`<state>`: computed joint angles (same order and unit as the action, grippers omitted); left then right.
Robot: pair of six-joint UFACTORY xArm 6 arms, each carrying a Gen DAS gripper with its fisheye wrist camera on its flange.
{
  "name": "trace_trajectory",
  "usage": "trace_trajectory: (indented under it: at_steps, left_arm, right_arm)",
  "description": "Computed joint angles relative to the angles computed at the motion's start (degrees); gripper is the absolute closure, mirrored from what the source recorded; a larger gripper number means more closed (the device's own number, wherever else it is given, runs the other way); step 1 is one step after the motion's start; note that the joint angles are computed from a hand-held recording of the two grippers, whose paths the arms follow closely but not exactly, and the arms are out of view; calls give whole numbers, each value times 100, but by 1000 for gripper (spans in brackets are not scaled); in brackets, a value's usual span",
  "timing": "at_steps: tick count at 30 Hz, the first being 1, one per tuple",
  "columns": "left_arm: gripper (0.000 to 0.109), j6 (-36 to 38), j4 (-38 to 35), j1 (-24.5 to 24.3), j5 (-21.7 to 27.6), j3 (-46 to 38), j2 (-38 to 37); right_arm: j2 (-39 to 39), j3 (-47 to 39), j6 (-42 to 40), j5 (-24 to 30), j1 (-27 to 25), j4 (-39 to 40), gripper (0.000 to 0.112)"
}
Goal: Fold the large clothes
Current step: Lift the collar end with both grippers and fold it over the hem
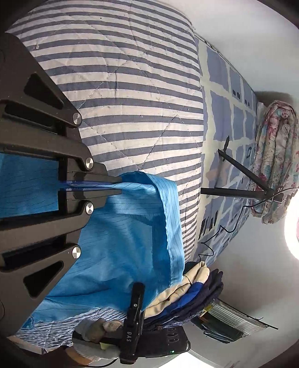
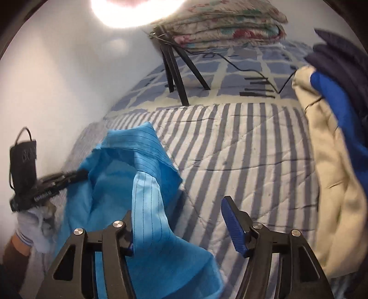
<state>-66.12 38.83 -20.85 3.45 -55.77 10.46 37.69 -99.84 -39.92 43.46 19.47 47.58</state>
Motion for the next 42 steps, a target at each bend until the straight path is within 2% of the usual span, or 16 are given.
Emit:
trace_trajectory:
  at_steps: [2, 4, 6, 7, 9, 13, 15, 19, 20, 21, 22, 24, 29, 32, 38, 42]
  left_arm:
    - [109, 94, -107, 4, -24, 61, -46]
    - [109, 202, -201, 14, -43, 124, -89]
    - [109, 346, -376, 24, -113, 172, -89]
    - [109, 389, -413, 23, -115, 167, -78]
    - [109, 457, -453, 15, -108, 139, -38]
    - [109, 640, -673, -6, -66, 30, 99]
    - [109, 626, -677, -20, -12, -29, 165]
    - [109, 703, -758, -47, 47, -105, 276]
    - [109, 698, -745, -45, 31, -106, 281]
    - [109, 617, -652, -43, 11, -105, 272]
    - [109, 481, -501, -34, -6, -100, 248]
    - [109, 238, -282, -20, -38, -57, 165]
    - [109, -334, 262, -58, -22, 183, -276]
    - [109, -409, 281, -178, 71, 399, -681]
    - [109, -900, 505, -567, 431, 927, -1770]
    - [109, -1281, 642, -1107, 976, 1321, -2644]
  right_arm:
    - [-27, -23, -193, 265, -101, 509, 47]
    - [-268, 209, -824, 546, -268, 1304, 47]
    - [-536, 498, -1171, 488, -352, 1572, 47]
    - [-633, 607, -1142, 351, -347, 1371, 49]
    - [-726, 761, -1079, 93, -261, 728, 64]
    - [-503, 801, -598, -387, -3, -354, 64]
    - [-220, 532, -404, -366, 37, -389, 59]
    - [256, -74, -442, -12, 62, -171, 59]
    - [320, -173, -459, 77, 73, -240, 66]
    - [374, -277, -504, 246, 66, -244, 93]
    - [374, -306, -497, 334, 70, -274, 101]
    - [107, 20, -768, 89, 131, -232, 111]
    - [-737, 890, -1082, -492, 171, 91, 112]
    - [-1301, 1393, -1110, -711, 228, 102, 112]
    - [-2636, 2510, -1248, -818, 354, 141, 112]
    - [-3644, 3342, -1138, -787, 428, -121, 112]
